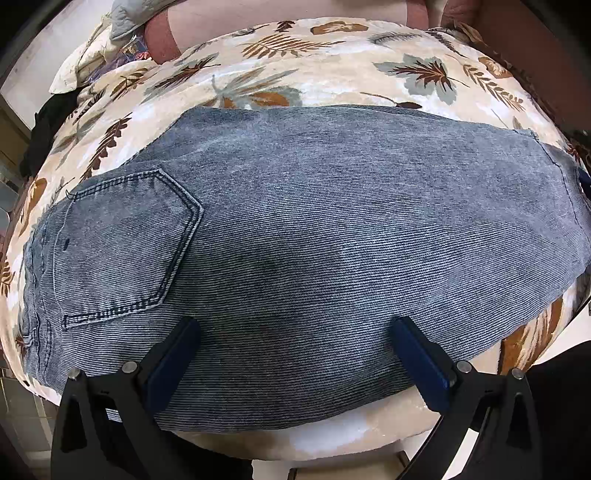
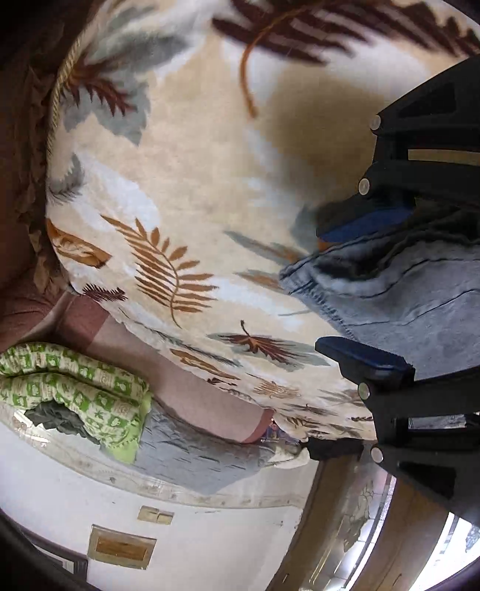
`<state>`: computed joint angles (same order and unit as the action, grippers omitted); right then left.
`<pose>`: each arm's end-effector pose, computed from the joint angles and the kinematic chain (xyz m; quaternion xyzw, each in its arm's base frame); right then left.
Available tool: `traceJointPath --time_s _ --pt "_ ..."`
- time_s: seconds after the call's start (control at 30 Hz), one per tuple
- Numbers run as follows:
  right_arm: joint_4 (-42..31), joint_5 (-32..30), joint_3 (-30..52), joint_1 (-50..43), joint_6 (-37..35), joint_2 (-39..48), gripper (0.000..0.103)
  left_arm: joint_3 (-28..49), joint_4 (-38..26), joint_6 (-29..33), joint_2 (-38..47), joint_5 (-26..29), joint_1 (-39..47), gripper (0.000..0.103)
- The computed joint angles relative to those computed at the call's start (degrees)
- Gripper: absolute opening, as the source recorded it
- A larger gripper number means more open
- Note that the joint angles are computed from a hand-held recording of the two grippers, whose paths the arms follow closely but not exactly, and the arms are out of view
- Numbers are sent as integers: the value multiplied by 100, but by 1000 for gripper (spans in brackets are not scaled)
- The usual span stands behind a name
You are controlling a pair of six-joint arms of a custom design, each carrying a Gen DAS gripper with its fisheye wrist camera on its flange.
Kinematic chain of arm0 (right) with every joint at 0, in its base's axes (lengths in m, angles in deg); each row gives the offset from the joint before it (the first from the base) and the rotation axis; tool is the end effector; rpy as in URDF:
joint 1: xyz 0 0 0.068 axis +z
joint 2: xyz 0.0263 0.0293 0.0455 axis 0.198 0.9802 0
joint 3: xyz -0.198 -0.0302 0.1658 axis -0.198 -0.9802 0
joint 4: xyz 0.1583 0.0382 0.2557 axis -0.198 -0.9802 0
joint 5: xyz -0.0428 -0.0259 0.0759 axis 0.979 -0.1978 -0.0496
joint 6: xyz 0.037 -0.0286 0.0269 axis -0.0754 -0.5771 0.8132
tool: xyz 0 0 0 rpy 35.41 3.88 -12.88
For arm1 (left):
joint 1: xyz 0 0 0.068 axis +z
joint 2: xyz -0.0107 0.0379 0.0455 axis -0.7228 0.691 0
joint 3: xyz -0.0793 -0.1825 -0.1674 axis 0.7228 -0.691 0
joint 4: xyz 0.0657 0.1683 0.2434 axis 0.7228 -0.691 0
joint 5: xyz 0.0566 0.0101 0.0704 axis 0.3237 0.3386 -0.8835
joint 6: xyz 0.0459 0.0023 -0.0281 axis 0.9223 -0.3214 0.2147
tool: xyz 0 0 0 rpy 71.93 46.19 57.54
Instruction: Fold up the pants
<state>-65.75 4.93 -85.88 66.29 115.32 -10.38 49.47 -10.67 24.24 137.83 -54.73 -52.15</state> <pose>0.1045 0.1085 0.0820 0.5301 0.7261 0.2546 0.3562 0.3272 -0.0385 0.0996 0.4047 0.8970 -0.0155 0.1770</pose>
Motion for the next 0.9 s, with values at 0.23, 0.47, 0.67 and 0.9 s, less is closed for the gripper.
traceJointPath --time_s 0.23,0.47,0.67,0.9 --pt "19 -712 852 -431 -615 1808 17 -84 49 -96 -128 -216 -185 103" --pt "-650 61 1039 -211 -564 1349 4 -119 207 -146 -594 -131 -241 103" --pt "-326 -370 705 -725 -1004 801 5 -168 225 -206 -612 -305 -382 103" --pt "-549 -447 570 -534 -790 591 7 -216 395 -235 -266 -418 -401 103"
